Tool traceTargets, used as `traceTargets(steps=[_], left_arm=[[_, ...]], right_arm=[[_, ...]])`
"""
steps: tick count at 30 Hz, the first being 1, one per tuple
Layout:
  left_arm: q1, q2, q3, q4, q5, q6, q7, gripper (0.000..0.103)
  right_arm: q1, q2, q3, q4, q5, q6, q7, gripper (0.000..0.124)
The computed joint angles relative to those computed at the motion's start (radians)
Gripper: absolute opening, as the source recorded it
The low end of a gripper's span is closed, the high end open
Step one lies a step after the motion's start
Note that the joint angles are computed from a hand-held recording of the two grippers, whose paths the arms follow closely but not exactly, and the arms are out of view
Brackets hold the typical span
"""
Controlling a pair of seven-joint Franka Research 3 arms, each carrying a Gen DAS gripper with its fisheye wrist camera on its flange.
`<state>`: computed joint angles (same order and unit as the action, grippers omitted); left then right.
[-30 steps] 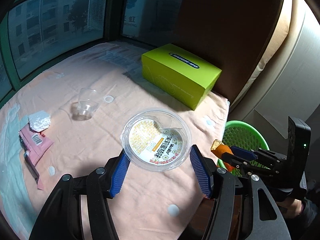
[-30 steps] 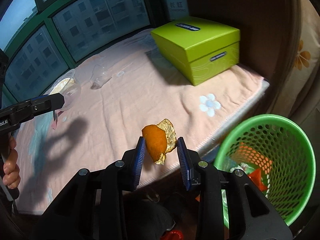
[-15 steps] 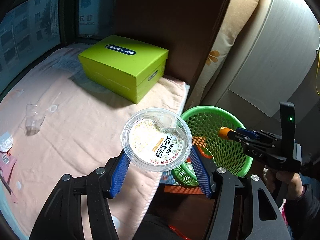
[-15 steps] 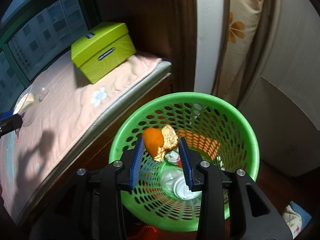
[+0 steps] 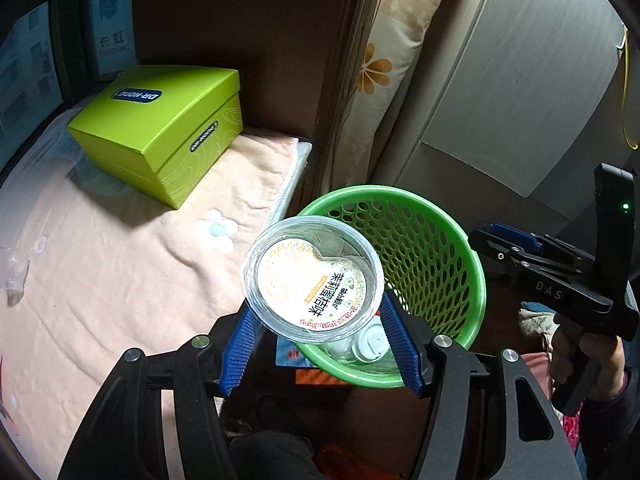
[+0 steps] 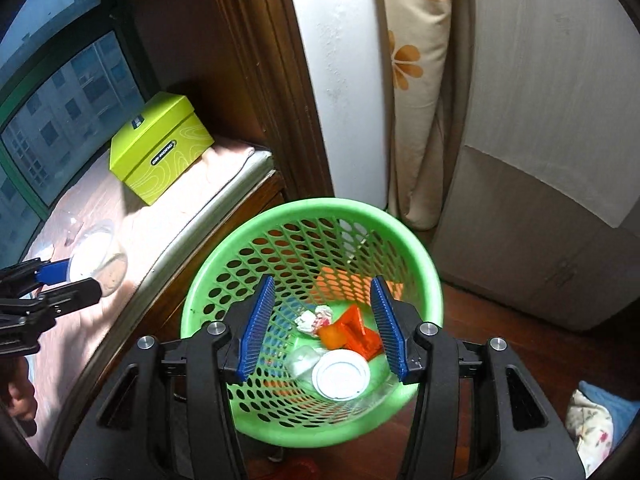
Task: Collect trash
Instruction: 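Drop the orange peel into the green basket with the right tool while the left tool drops the tub there, then move both open tools back over the bench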
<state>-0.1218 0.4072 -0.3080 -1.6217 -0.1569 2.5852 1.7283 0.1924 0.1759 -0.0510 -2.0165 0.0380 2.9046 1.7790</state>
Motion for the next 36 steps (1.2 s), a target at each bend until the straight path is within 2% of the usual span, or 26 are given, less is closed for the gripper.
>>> traceTargets(steps=[11,13,19,23,26,36], left_arm=[[-0.047,0.100,-0.026,0.113,0.017,-0.062,-0.011,0.060],[-0.047,0.099,-0.031,0.110,0.008,-0.057,-0.009,0.075],[-0.022,0.048,-0.034,0.044,-0.020,-0.011,0.006,0.075],[-0.005,-0.011,-0.014,-0.022,-0.021,0.022,-0.002,0.075],[0.011,-0.061,0.004,-0.081,-0.024,0.053,-0.017,0.075],[0.049,-0.217,0.118,-0.283,0.094,0.149,-0.196,0.078]], right_arm=[[-0.027,-0.080,0.008,-0.100,0.028,0.058,0.022,0.055],[-0.031,-0.091,0.012,-0.111,0.034,0.060,0.017,0.055],[-0.038,-0.104,0.032,-0.117,0.077,0.063,-0.025,0.055],[-0.031,-0.101,0.050,-0.107,0.124,0.060,-0.074,0.056],[-0.021,-0.088,0.063,-0.088,0.158,0.054,-0.109,0.062],[0.035,-0.011,0.106,0.040,0.233,0.008,-0.222,0.067]])
